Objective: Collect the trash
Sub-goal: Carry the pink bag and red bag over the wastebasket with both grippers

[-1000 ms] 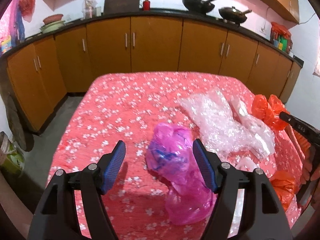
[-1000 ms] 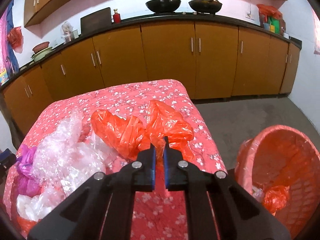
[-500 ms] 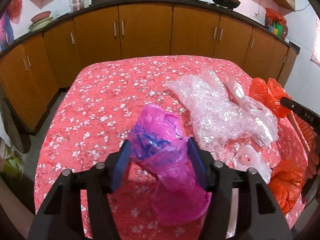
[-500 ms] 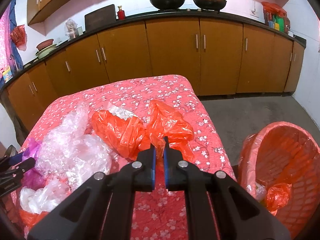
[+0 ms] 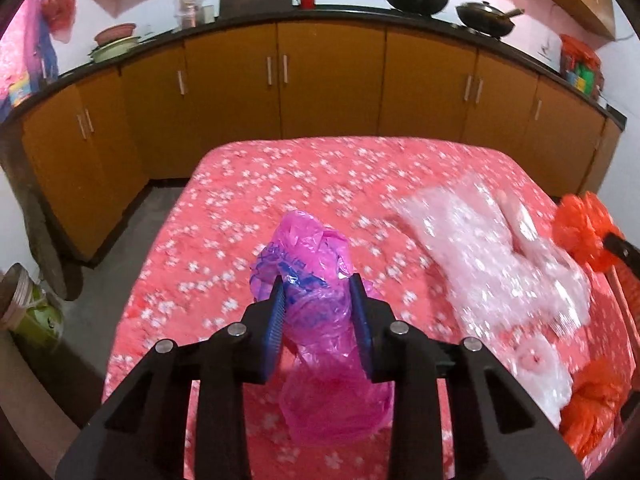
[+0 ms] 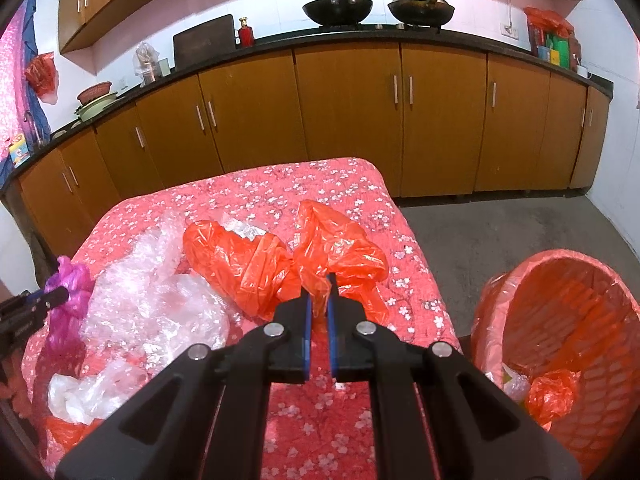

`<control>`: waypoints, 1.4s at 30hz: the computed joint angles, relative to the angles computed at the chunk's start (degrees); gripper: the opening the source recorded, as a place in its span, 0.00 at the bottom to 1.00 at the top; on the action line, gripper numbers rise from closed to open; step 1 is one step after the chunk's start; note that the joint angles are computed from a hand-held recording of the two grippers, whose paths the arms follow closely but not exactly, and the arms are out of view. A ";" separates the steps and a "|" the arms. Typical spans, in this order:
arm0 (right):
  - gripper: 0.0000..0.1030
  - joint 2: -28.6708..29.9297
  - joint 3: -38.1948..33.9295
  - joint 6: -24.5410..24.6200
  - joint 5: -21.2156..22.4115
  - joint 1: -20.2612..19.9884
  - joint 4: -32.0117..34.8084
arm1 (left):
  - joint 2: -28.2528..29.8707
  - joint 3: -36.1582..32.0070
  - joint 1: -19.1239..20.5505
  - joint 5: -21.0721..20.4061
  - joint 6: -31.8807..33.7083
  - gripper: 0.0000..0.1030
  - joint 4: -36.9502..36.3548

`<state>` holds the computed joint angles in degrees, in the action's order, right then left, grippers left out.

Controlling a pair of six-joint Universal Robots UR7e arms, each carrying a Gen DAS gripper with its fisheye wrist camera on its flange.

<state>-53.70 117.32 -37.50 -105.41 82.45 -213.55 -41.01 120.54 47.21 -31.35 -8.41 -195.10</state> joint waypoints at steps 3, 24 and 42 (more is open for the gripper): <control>0.08 -0.21 0.61 -0.09 0.22 -0.06 -0.78 | -0.08 -0.28 -0.12 0.44 0.42 0.31 -0.68; 0.08 -6.84 7.97 -0.23 3.11 0.28 -6.48 | 0.96 -1.84 -5.90 1.11 2.81 0.31 -4.08; 0.08 -16.39 15.02 0.63 5.05 -2.29 -9.70 | 5.20 -6.59 -11.91 -2.23 3.51 0.31 -1.83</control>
